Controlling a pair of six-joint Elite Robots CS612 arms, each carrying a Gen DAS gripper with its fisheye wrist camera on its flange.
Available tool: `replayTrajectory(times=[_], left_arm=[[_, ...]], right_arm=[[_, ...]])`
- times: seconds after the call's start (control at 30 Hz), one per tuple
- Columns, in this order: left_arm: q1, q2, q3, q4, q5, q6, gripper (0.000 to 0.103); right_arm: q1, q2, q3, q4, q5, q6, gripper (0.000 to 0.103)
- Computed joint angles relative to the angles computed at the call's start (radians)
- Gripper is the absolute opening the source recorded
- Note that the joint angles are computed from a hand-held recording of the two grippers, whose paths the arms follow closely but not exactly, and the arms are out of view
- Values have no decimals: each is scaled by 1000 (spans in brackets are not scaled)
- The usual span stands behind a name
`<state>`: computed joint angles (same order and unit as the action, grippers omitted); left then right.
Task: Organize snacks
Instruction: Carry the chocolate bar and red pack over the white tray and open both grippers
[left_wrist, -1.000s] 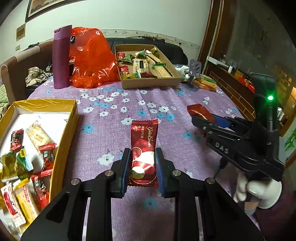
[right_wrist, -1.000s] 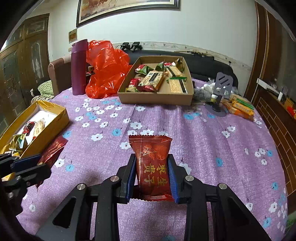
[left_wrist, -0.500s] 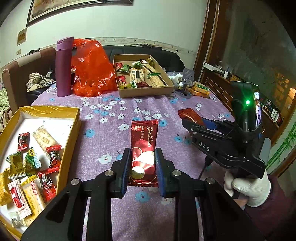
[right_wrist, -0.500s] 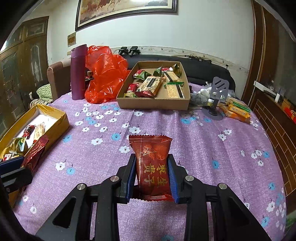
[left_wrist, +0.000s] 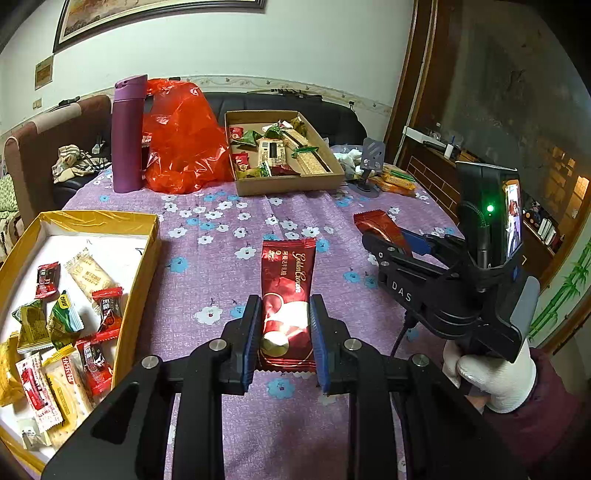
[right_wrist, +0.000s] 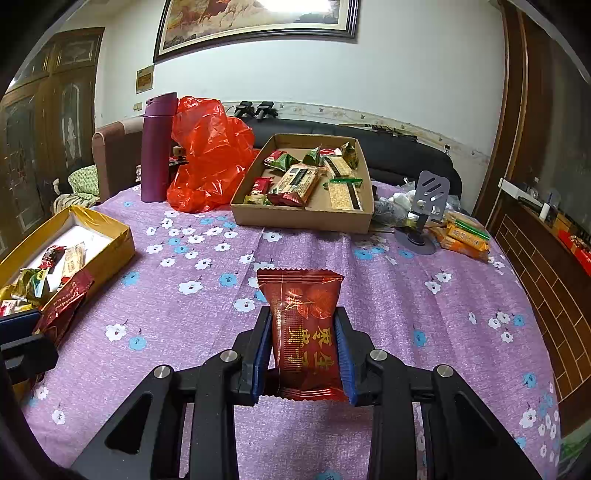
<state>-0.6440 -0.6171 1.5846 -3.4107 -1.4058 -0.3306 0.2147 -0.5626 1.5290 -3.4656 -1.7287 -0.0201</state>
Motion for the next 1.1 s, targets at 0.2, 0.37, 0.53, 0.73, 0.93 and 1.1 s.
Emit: replayTrajectory(times=[0.2,0.37,0.53,0.73,0.93,1.1], left_arm=[[-1,-1,2,-6,4,-3,23],[0,-13,19,-32,11,-12,23],[6,-32,56,-94,27,-29,23],[19,-58,127,-187,45,-62,23],[43,-82,206,-269,83,-113,23],[65,-90,260,-330,118,-160,23]], right_arm=[[1,1,0,-2,-10,-4,33],[3,5,-4,-2,-16,-5,33],[5,9,-5,-6,-24,-3,33],[13,18,-6,-28,-54,-2,33],[20,1,11,-10,-44,23,33],[38,-35,44,-11,25,15,33]])
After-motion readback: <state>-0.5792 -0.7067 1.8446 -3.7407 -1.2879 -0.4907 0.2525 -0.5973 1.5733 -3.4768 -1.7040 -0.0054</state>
